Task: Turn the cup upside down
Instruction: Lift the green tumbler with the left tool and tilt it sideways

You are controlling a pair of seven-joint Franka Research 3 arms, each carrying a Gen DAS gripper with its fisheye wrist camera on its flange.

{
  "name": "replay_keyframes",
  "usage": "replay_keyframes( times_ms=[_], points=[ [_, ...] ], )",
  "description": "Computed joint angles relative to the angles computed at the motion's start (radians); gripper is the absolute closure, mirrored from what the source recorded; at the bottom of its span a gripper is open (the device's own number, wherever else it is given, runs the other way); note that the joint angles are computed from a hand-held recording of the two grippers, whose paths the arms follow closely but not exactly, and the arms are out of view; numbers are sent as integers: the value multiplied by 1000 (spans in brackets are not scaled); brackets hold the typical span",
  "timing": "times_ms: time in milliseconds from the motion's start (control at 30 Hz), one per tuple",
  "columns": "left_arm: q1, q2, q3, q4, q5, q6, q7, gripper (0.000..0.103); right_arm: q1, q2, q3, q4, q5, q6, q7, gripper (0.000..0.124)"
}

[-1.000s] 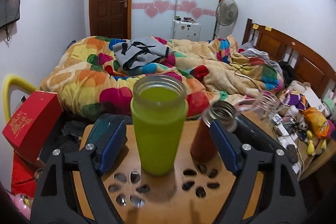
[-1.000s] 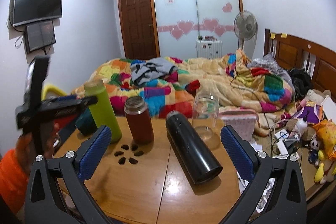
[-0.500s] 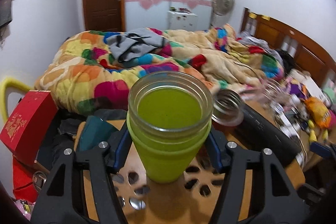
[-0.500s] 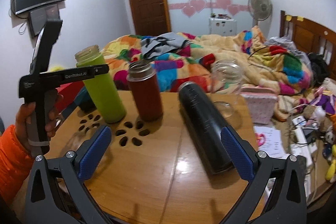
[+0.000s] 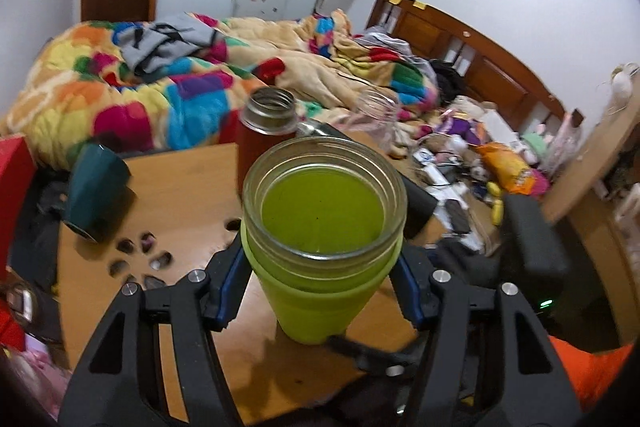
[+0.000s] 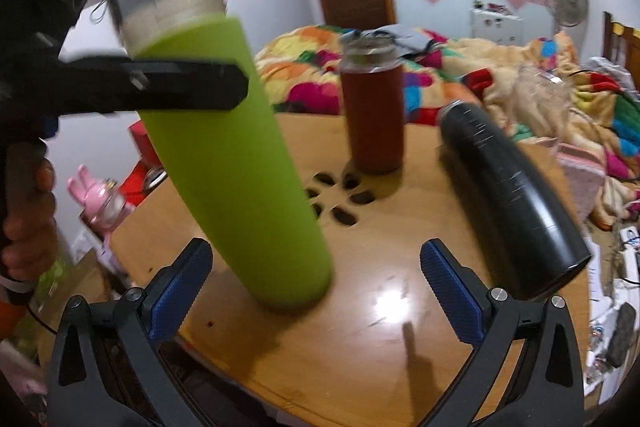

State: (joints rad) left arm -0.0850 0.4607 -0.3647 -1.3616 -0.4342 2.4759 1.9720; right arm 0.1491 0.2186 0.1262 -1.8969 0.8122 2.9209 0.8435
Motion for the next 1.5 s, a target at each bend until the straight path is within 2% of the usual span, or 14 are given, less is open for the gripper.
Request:
replay_keyframes(
  times_ms=[167, 233, 300, 500, 600, 800, 1133, 1367, 1500],
  points=[
    [25, -9, -23, -6, -75, -47, 10, 41, 6, 17, 18, 12, -2, 3, -71, 27],
    [31, -7, -25, -2, -105, -61, 11, 41, 6, 27, 19, 25, -12, -17, -86, 44],
    [29, -5, -20, -2, -119, -56, 6, 41, 13, 25, 7, 27, -45, -52, -62, 55],
    [31, 18, -19, 8, -164, -32, -13, 40, 24, 10, 11, -12, -66, 18, -67, 57],
    [-1, 34, 12, 15, -104, 9, -86, 38, 21, 2, 16, -23, -58, 31, -78, 58],
    [30, 111, -16, 70, -121, -15, -177, 34, 18, -2, 17, -29, -44, 28, -102, 60],
    [52, 176, -13, 95, -90, -55, -323, 27, 14, 19, 27, -9, -26, -5, -142, 61],
    [24, 180, 23, 103, 7, -70, -397, 23, 16, 35, 26, 8, -23, -23, -144, 62],
    [16, 142, 26, 57, 69, -29, -364, 23, 17, 33, 26, 4, -24, -25, -141, 62]
  ],
)
